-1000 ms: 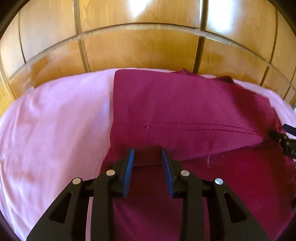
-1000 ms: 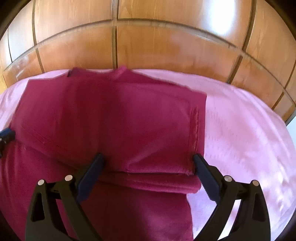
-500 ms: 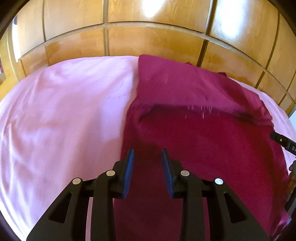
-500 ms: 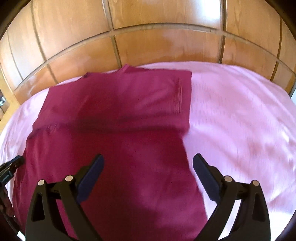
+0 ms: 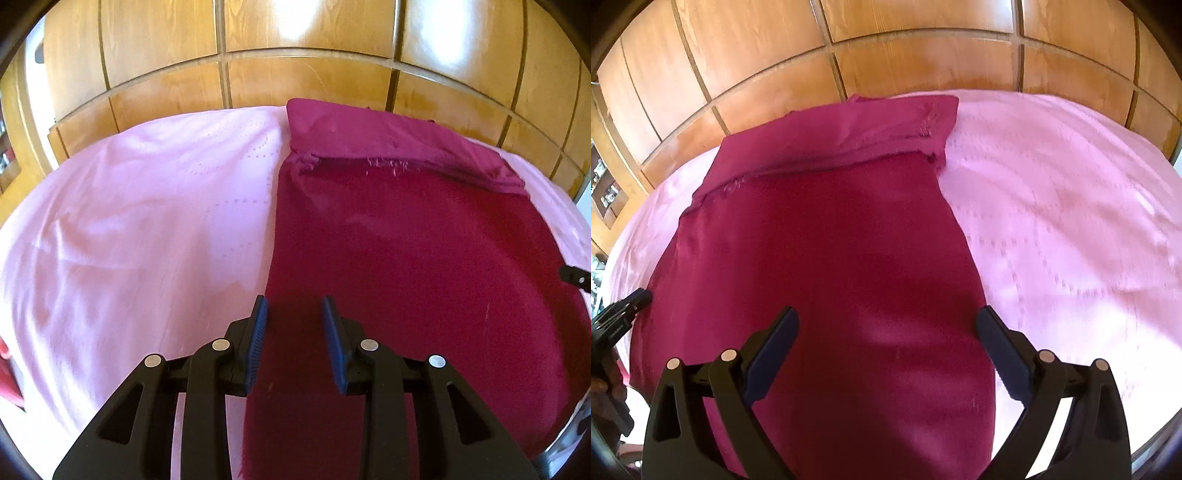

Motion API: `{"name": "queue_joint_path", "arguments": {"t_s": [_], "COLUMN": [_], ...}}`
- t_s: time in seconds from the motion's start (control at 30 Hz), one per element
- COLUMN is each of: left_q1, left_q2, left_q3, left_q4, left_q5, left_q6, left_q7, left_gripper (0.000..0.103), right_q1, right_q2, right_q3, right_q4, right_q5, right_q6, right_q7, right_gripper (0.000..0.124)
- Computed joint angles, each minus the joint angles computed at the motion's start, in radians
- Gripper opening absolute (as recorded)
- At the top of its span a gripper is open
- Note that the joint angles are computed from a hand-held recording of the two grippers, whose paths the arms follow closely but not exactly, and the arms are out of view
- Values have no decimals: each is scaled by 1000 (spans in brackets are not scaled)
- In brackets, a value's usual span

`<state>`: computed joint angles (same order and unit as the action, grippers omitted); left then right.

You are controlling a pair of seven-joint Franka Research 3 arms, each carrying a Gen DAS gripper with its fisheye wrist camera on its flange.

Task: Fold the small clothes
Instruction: 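Grasp the hem end of the shirt strip with both tools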

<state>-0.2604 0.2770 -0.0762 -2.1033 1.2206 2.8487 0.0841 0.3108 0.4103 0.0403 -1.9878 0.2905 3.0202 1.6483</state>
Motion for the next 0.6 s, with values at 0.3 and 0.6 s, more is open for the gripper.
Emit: {"name": "queue_joint_path", "arguments": {"t_s": [0.3,0.6], "left_q1": [5,14], "left_q2": [-21,-36], "left_q3": [-3,-19], "left_q4": [-41,-59], "left_q5": [54,47], "left_q6": [7,-3], "left_q7": [-55,-34], "left_gripper": [48,48], "right_q1": [-50,-160], "right_q2": [-95,-152], "right_q3": [51,168], "right_q4": [-133,-196], "right_q5": [72,326], "right_q6": [10,-52], "right_q7": [-51,-277], "right_gripper": [96,83]}}
